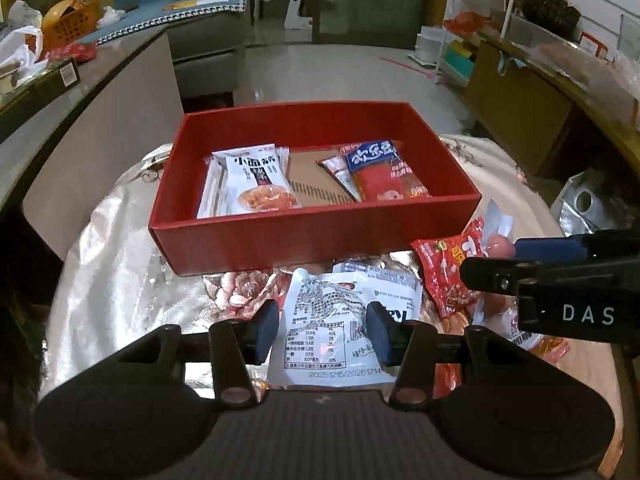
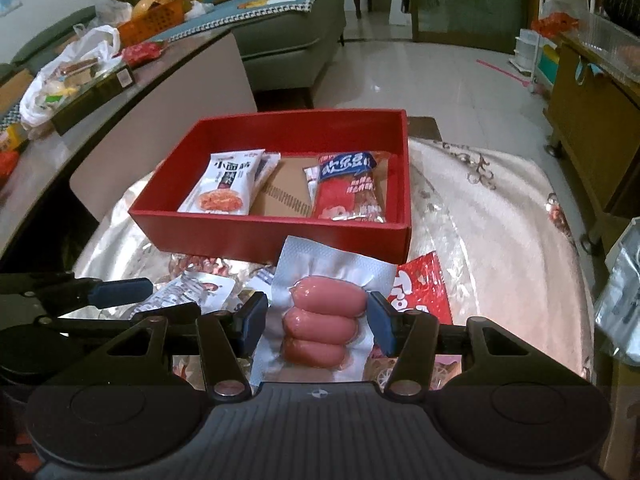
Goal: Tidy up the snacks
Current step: 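Grasp the sausage packet with right tool while left grasps white receipt-printed packet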
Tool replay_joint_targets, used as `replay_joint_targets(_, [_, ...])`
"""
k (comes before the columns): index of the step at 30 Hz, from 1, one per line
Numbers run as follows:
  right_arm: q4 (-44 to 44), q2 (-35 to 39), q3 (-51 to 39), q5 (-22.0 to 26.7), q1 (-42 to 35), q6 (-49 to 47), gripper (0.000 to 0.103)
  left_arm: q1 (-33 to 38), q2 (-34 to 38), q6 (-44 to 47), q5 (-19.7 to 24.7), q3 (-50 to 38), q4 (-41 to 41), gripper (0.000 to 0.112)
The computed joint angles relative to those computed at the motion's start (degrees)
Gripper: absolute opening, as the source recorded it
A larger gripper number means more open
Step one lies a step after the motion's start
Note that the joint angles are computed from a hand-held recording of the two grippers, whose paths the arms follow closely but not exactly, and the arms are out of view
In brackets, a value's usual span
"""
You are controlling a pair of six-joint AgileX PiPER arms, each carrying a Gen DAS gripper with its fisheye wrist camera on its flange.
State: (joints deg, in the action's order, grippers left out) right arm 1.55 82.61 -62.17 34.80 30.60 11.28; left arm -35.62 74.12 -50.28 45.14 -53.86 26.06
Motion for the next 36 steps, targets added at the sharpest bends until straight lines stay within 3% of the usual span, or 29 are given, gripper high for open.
replay_joint_targets(36, [-1.9, -0.3, -2.5, -2.1, 0.0, 0.7, 0.062, -0.7, 1.4, -6.2, 0.6, -4.5, 8.7, 0.042])
